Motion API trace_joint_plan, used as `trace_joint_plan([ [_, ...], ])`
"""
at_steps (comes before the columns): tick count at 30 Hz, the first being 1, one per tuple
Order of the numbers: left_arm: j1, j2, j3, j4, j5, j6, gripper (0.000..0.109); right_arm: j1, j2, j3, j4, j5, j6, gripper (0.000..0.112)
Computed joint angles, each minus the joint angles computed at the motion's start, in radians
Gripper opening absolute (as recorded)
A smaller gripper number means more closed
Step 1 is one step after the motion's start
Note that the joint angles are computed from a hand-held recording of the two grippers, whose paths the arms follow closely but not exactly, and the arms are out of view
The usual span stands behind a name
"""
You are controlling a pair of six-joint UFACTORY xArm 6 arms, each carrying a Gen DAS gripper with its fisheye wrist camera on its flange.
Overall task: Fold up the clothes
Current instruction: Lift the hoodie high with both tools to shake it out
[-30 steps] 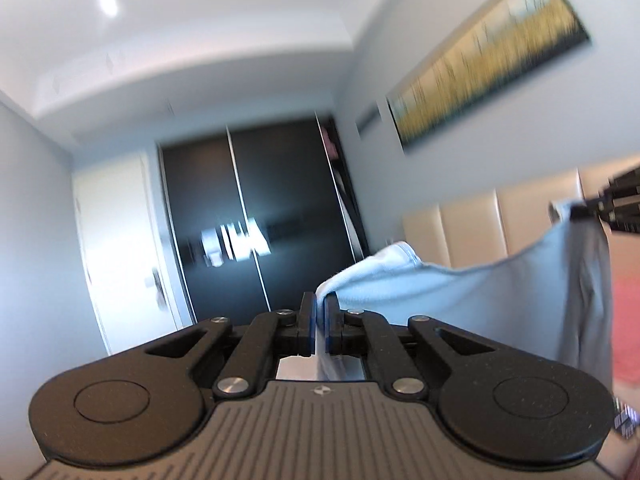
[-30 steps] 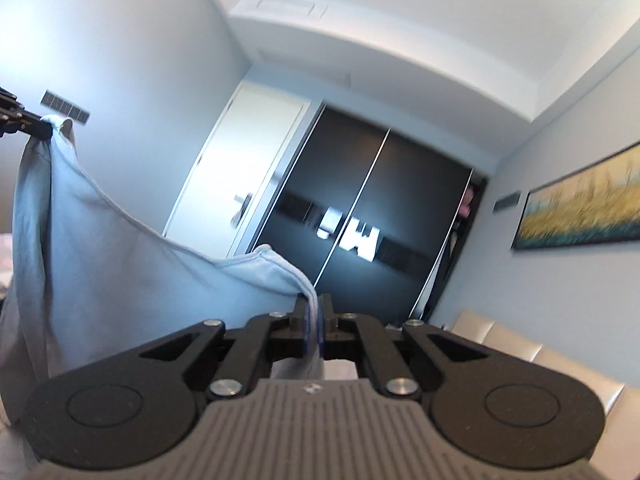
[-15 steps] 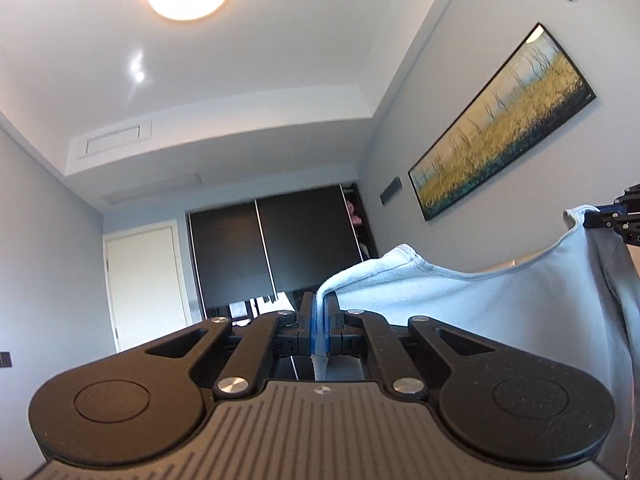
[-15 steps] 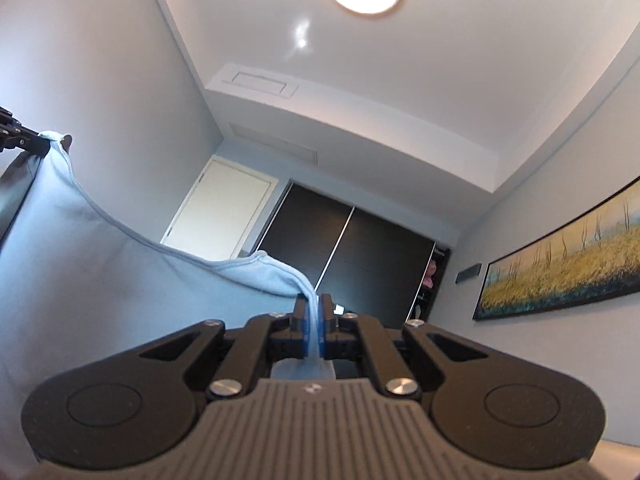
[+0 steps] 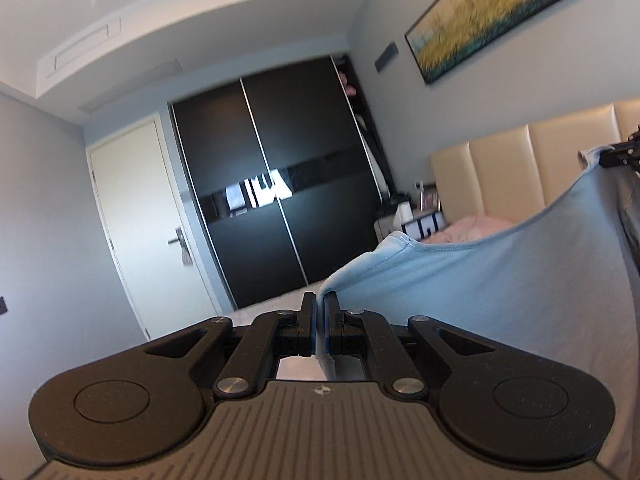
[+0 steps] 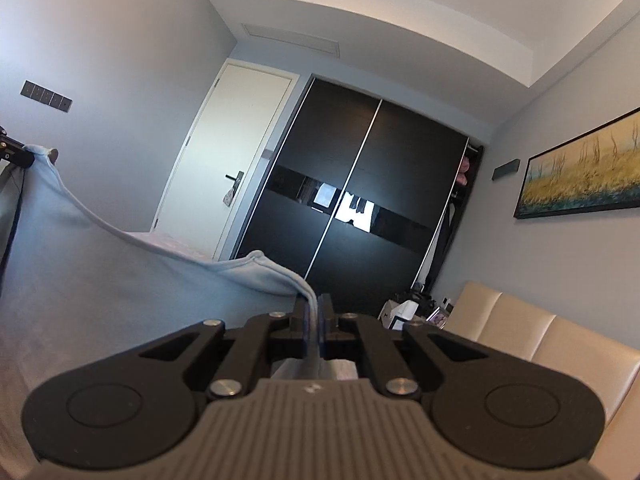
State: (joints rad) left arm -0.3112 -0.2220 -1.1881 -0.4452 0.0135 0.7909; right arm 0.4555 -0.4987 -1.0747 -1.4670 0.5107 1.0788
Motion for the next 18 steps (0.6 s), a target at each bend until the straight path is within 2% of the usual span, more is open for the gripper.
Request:
trace_joint_plan([
  [6, 0.044, 0.271, -0.219, 0.203, 0.068, -0.149, 0.002, -0.136, 0.265, -0.171, 0.144, -0.107, -0.115, 0.005],
  [12, 0.061, 0.584, -0.524, 0.369, 0.186, -0.248, 0.002, -0.236, 0.575, -0.388, 0.376, -0.154, -0.330, 0.005],
  [18, 0.061, 0.966, -0.966, 0.479, 0.408, -0.331, 0.002, -0.283, 0.892, -0.604, 0.623, -0.154, -0.532, 0.005],
])
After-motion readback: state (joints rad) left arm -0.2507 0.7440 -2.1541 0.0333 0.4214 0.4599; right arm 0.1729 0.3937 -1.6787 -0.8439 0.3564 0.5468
